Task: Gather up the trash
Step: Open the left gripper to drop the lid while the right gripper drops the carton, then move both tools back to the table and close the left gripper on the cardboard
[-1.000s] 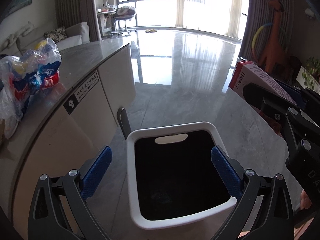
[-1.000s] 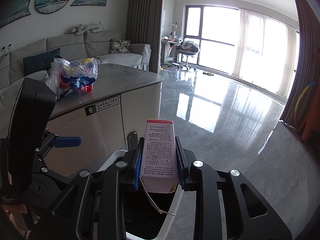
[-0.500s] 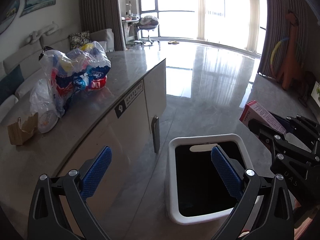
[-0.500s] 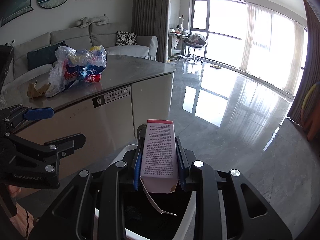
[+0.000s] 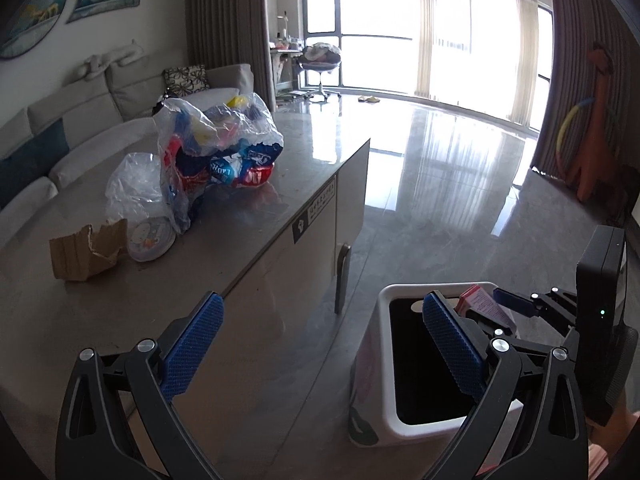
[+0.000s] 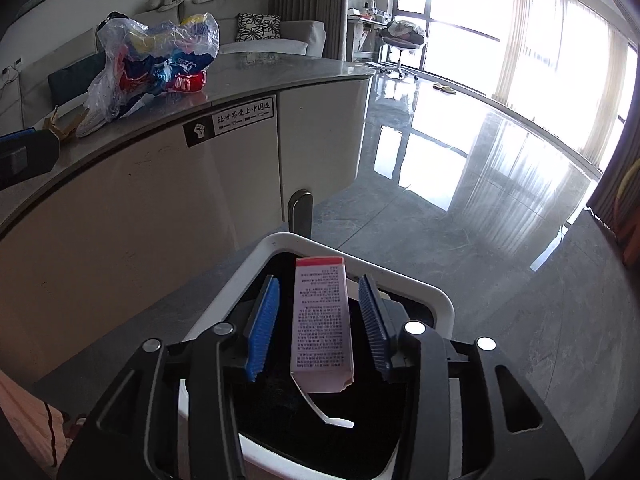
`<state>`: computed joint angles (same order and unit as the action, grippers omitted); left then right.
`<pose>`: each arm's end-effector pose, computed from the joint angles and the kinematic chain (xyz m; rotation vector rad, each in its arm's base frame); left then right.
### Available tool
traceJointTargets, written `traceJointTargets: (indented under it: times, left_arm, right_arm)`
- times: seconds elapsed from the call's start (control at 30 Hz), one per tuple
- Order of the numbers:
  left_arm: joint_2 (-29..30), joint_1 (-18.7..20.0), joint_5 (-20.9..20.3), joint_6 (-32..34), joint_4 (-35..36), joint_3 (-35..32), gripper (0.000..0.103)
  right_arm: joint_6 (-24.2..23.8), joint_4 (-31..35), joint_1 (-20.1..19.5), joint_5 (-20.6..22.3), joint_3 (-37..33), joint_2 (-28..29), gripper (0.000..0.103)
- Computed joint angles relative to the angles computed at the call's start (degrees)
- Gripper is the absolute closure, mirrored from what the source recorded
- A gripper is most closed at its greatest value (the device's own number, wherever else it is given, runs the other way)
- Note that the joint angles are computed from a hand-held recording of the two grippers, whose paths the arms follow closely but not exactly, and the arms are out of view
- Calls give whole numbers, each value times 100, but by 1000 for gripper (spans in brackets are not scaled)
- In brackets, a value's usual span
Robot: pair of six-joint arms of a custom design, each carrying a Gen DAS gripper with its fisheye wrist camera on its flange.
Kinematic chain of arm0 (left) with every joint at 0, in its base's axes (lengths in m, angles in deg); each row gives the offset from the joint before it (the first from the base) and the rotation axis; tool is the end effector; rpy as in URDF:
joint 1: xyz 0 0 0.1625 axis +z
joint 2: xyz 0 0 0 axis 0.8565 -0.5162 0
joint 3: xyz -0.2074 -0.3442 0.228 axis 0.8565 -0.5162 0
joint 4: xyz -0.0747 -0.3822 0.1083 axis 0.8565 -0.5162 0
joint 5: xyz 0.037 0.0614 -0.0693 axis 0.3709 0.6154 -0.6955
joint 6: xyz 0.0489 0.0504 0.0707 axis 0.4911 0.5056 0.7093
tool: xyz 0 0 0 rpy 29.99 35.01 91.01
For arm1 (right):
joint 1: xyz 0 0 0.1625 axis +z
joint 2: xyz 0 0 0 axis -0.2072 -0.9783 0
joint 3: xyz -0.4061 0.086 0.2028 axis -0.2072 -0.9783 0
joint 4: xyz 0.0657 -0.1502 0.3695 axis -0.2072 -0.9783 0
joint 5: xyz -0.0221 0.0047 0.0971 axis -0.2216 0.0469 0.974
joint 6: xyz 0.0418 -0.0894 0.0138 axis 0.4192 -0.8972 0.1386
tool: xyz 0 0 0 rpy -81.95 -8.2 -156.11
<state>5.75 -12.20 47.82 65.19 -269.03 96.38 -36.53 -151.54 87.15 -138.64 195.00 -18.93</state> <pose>-0.2295 -0.5601 -0.0267 0.5285 2.1595 -0.9957 -0.0390 -0.5955 0.1461 0.7071 -2.2392 0.8162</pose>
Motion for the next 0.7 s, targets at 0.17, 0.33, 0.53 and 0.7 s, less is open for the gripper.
traceJointTargets:
  times: [0.17,0.33,0.53,0.7]
  left_arm:
    - [-26,2,39,55,-163,68,4]
    - [-72,6,53,25,-160,127,4]
    - [-154,4,122,-32,-259,229,4]
    - [-247,-11,233,-50,-437,351,4]
  right_arm:
    - [-161,-653,27,86,99,140,5]
    - [-154,-835,50,325,207,75,4]
    - [-178,-1036,139,699,392,-54,4]
    - [-193,-1057,321,794,453,-79,4]
